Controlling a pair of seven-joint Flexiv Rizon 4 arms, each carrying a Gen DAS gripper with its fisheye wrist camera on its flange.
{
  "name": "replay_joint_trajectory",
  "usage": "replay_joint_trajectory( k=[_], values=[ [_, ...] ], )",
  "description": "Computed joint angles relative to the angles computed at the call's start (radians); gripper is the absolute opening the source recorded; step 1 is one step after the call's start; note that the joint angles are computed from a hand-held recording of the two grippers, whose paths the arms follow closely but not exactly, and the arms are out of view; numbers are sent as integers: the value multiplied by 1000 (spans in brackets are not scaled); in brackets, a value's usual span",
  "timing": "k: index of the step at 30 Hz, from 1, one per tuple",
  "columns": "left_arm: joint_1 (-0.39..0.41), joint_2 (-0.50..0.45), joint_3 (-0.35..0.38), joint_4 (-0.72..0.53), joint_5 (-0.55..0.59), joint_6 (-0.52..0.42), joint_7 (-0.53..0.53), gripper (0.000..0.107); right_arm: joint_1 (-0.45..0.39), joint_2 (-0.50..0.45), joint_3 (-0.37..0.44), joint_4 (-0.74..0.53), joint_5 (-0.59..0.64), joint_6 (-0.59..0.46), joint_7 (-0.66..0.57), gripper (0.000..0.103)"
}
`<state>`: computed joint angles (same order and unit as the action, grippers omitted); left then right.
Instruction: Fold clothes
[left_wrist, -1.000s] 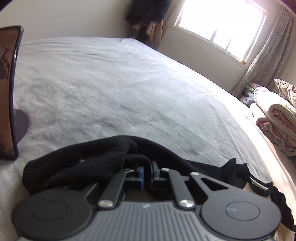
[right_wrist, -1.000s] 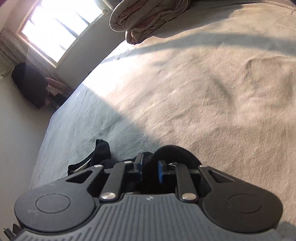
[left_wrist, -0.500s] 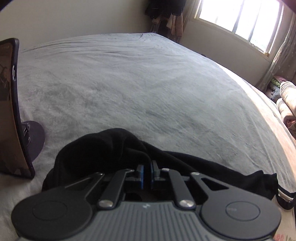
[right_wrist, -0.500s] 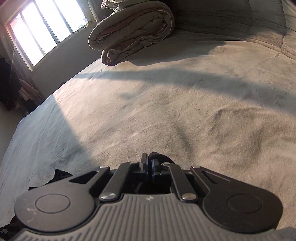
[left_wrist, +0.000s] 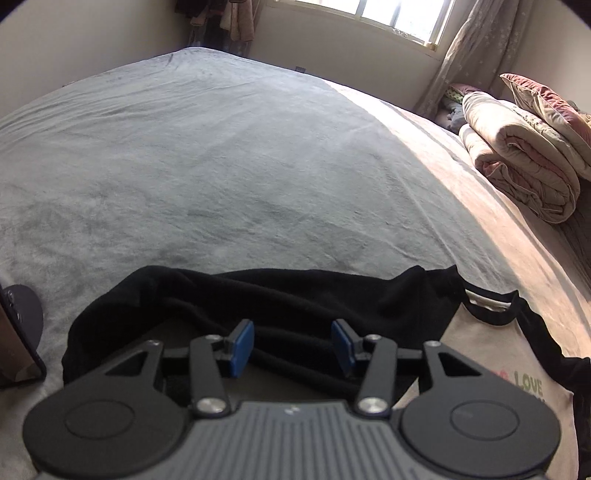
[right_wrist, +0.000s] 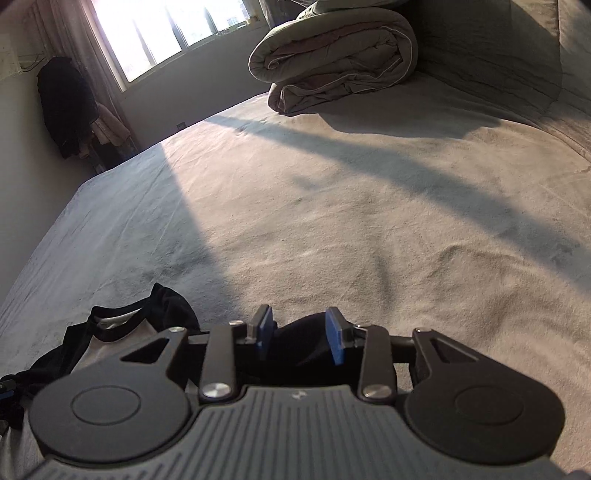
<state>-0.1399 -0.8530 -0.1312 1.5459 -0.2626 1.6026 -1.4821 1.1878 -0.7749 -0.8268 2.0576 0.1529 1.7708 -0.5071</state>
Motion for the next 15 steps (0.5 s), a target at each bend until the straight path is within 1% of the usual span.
replay_joint_trajectory(
  k=[1,4,6,8,12,15],
  values=[
    [-8,-29,3,-48,8,-12,16,48,-30,-7,25,-34,-17,-2,-7,36],
    [-38,-128,23,-212,24,-88,67,48,-129,-37,112,-148,-71,-16,-25,36],
    [-74,-189,64,-313,41,-118,87,48,-205,-61,183,-231,-114,-38,-34,36],
    [-91,-240,82,-393,56,-140,111,48,-285,-88,263,-317,-164,-66,-41,36],
    [-107,-300,103,-484,82,-155,145,48,-403,-152,378,-465,-260,-115,-45,36],
    [-105,-320,103,-514,92,-162,166,48,-445,-197,411,-543,-309,-152,-27,36]
  ],
)
